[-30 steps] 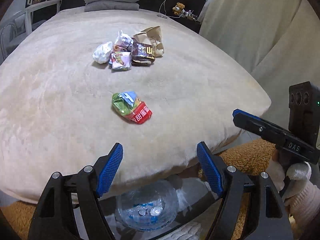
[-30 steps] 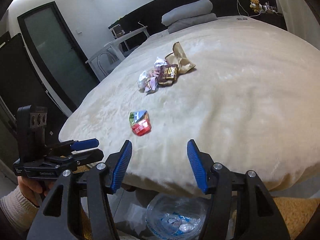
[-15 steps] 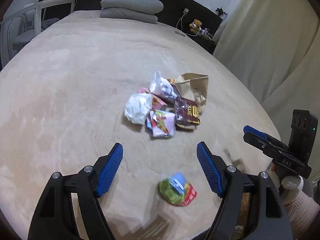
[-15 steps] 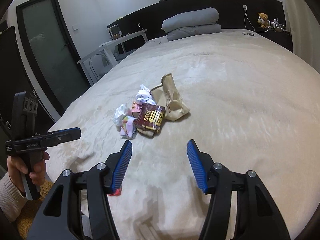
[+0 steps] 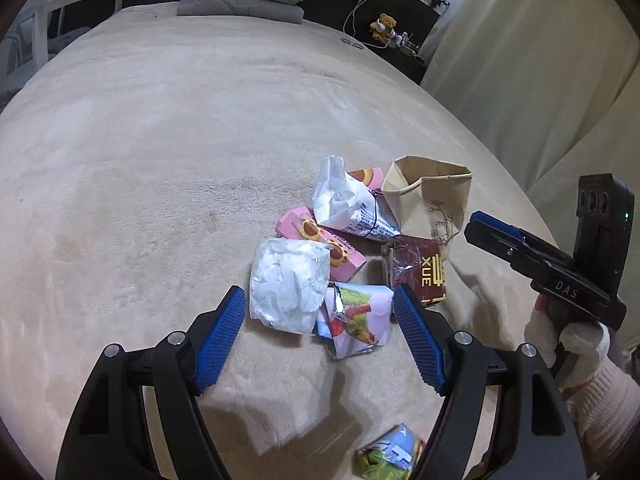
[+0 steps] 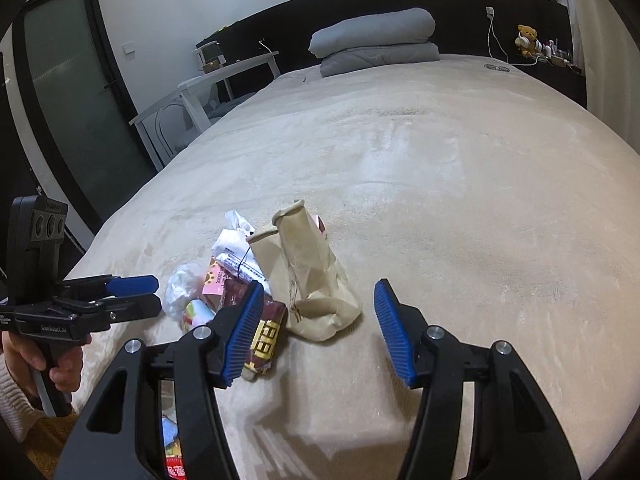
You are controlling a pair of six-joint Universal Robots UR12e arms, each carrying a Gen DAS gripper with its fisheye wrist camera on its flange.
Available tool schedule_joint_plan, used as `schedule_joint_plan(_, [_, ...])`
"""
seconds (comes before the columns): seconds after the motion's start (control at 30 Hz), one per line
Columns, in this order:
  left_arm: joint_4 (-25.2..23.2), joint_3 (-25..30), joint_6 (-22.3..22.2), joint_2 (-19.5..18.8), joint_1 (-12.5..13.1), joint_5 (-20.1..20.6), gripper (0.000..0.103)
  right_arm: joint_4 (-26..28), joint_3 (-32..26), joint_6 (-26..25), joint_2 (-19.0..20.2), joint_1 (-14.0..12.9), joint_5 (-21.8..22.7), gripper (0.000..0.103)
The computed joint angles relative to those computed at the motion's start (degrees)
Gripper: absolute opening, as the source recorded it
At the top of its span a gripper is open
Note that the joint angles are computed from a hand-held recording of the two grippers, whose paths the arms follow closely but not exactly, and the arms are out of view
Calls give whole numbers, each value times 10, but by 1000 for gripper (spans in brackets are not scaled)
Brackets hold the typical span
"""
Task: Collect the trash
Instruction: 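Grasp the brown paper bag with the right tool while the left tool grasps a white plastic bag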
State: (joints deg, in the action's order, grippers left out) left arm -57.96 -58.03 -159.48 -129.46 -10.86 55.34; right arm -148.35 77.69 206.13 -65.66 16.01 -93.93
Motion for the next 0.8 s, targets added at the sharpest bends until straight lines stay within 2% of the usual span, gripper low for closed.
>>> schedule_joint_plan(0.1, [-32,26,11,-20,-6,17,73,1,-12,-7,12,-5,19,57])
schedule_joint_plan(0.23, [-40,36,-4,-28,-3,-4,73,-5,-24,-4,24,-12,46,53])
schedule_joint_plan(0.3, [-43,43,-12,-32,-1,-13,59,2,-31,-6,29,-12,51,32])
schedule_joint_plan(0.33, [-42,45,-20,-33,0,-17,55,6,-34,-6,30,-11,46,26])
schedule_joint_plan(0.37, [-45,48,-25,-35,1,-19,46,4,-35,-6,31,-11,43,24])
schedule_joint_plan(0.4, [-44,51,-30,-37,1,-20,46,-4,-32,-4,30,-11,46,22])
schedule_joint_plan(0.6, [-14,47,-58,-35,5,-18,44,-20,-11,0,19,-13,39,19])
schedule_joint_plan(0.8, [19,11,-72,-13,15,-30,44,-38,17,18,-1,-16,29,19])
